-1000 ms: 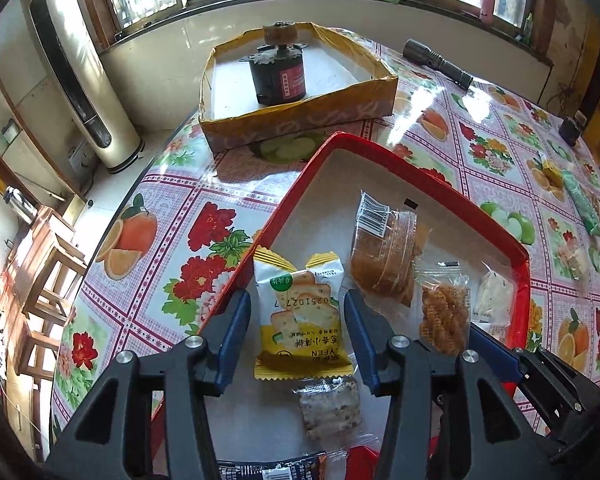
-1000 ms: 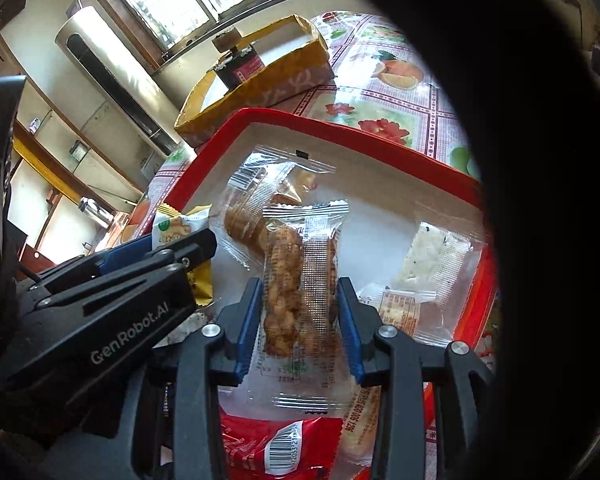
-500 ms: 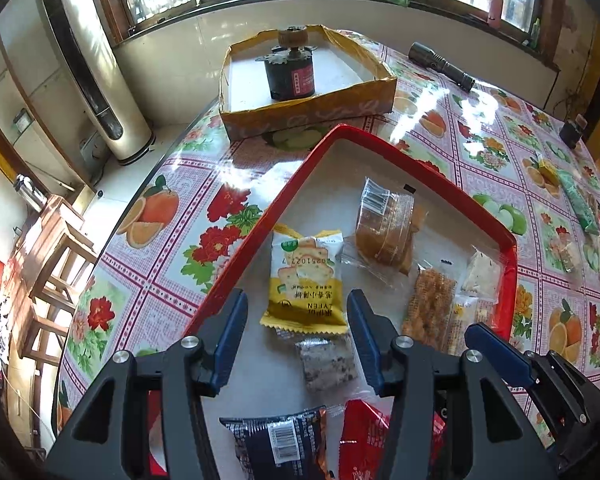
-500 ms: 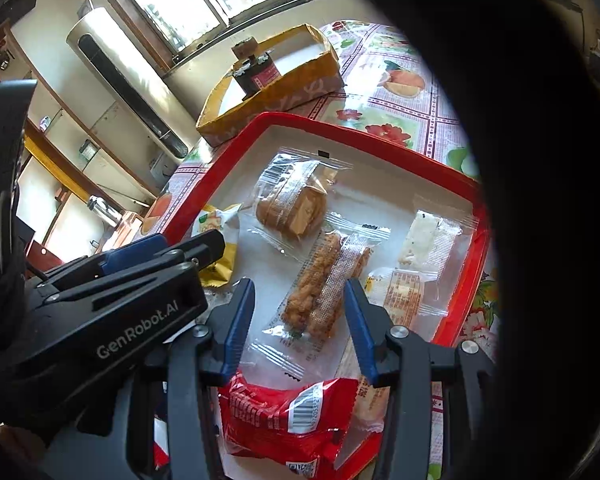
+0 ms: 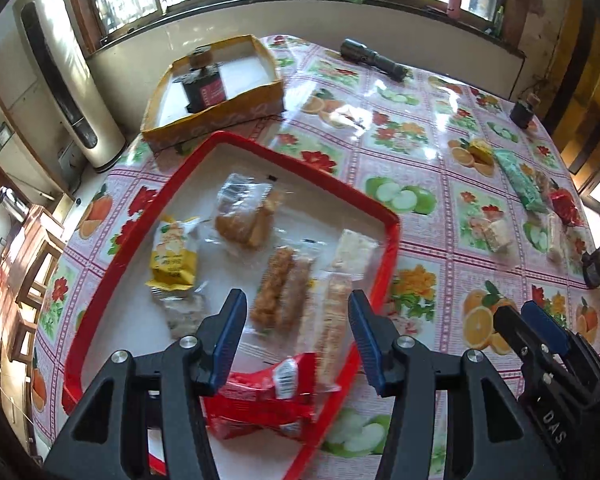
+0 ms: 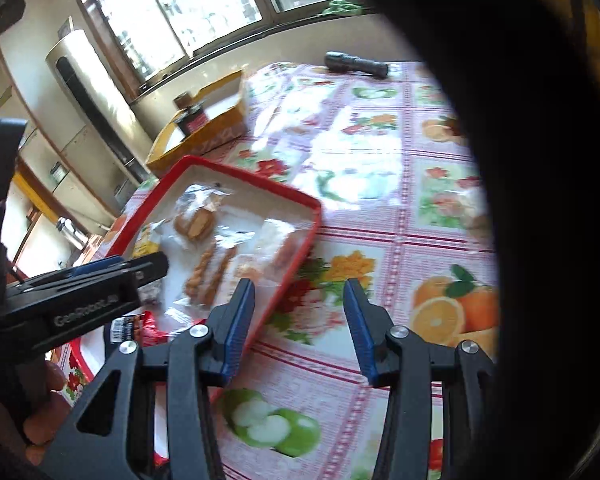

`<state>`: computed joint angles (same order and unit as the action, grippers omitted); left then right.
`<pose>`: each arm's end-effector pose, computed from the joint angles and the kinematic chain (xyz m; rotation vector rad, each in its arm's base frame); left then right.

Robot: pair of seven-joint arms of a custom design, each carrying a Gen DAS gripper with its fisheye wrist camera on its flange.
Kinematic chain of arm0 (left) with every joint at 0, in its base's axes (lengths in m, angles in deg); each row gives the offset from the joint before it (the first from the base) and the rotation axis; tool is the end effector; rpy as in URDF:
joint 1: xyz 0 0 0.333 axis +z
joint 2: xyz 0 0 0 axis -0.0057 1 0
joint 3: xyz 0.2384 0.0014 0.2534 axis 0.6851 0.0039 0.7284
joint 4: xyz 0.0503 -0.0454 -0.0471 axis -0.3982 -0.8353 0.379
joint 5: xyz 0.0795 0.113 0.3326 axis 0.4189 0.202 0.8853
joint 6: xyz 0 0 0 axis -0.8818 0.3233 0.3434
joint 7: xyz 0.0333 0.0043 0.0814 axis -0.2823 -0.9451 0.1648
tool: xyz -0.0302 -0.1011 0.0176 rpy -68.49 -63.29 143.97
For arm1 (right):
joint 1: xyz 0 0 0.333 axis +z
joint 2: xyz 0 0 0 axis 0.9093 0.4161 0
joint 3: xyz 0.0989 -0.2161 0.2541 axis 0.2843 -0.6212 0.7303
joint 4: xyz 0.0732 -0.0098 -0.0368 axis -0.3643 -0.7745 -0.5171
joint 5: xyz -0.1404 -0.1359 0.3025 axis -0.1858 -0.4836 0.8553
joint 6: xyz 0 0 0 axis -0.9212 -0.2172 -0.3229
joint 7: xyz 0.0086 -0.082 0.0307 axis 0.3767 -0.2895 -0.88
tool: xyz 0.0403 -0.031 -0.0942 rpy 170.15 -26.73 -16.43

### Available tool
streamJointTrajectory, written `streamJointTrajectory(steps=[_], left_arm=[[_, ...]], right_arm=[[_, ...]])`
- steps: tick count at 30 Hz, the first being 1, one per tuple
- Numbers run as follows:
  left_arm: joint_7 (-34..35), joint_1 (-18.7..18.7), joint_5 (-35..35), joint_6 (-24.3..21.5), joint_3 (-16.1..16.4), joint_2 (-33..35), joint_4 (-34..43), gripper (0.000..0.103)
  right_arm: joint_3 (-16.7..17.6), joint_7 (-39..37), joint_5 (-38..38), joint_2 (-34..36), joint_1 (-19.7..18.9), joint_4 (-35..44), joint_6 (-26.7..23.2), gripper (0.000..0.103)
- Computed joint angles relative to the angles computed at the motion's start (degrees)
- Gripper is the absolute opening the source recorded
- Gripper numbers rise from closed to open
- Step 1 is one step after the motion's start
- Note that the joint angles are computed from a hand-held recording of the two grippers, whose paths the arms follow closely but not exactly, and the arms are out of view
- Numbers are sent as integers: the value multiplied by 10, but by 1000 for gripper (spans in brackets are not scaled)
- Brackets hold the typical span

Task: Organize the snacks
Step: 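Grasp the white square packet with the left tool while the right tool grasps the cream wafer stick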

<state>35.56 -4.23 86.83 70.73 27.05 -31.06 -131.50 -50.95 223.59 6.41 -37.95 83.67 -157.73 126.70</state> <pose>0.6123 -0.1116 0.4860 -1.7992 2.0614 -0.5058 0.5103 0.2039 0.4511 -1.4833 1.9595 -0.4278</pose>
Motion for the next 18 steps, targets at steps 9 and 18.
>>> streamJointTrajectory(steps=[9,18], left_arm=[[-23,-66,4,-60,-29,80,102,53],[-69,-104,-6,-102,-23,165,210,53]], right_arm=[[-17,14,11,-91,-109,-144,26,50],[1,-54,60,-133,-180,-225,36,51]])
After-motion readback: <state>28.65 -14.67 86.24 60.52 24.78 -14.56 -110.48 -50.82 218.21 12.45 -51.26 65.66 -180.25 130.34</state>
